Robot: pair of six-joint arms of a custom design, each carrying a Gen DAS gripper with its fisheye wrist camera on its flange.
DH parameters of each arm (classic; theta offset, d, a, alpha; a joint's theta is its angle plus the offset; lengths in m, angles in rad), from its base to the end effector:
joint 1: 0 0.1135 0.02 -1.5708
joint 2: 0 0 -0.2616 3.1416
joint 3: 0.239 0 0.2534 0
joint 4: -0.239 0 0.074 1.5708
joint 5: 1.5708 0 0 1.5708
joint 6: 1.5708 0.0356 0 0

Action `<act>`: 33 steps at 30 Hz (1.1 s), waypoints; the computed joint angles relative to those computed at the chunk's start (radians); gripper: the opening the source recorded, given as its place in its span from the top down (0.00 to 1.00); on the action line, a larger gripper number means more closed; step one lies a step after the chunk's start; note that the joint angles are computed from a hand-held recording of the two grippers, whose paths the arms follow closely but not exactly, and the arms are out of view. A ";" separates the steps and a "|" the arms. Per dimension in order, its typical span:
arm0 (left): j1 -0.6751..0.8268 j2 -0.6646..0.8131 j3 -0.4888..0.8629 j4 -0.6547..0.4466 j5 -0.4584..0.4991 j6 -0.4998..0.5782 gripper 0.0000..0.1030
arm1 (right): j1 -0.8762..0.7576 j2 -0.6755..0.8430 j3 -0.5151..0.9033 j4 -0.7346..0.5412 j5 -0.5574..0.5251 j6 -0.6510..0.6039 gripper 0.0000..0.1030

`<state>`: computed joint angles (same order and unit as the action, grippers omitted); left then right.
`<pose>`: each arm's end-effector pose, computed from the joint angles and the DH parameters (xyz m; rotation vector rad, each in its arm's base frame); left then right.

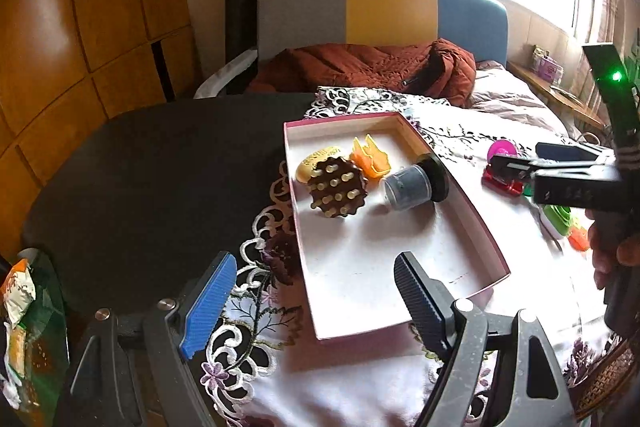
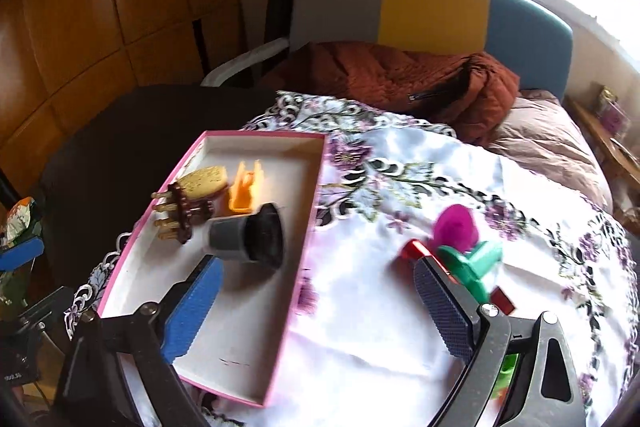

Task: Organize rigid objects
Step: 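Move both tools from the tray back toward the pile of toys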

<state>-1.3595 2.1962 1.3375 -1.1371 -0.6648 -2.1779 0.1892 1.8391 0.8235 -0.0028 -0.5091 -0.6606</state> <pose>0.0922 -0.3253 0.0855 -0.7880 2.2647 0.3436 0.3162 0.0782 0.0987 -1.1772 2.1625 0.4587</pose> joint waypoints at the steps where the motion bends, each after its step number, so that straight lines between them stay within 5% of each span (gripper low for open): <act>1: 0.003 0.002 0.004 0.004 -0.001 0.010 0.20 | -0.013 0.003 0.010 -0.006 -0.003 -0.003 0.06; 13: 0.038 -0.004 -0.007 0.141 -0.004 0.156 0.20 | -0.173 0.110 0.208 -0.049 0.003 0.027 0.06; 22: 0.112 -0.082 -0.101 0.394 0.001 0.321 0.22 | -0.311 0.349 0.461 0.056 0.098 0.302 0.06; 27: 0.187 -0.071 -0.097 0.554 0.053 0.485 0.29 | -0.365 0.492 0.715 -0.158 0.101 0.445 0.06; 33: 0.250 0.008 0.043 0.578 0.084 0.672 0.31 | -0.362 0.511 0.748 -0.215 0.103 0.447 0.06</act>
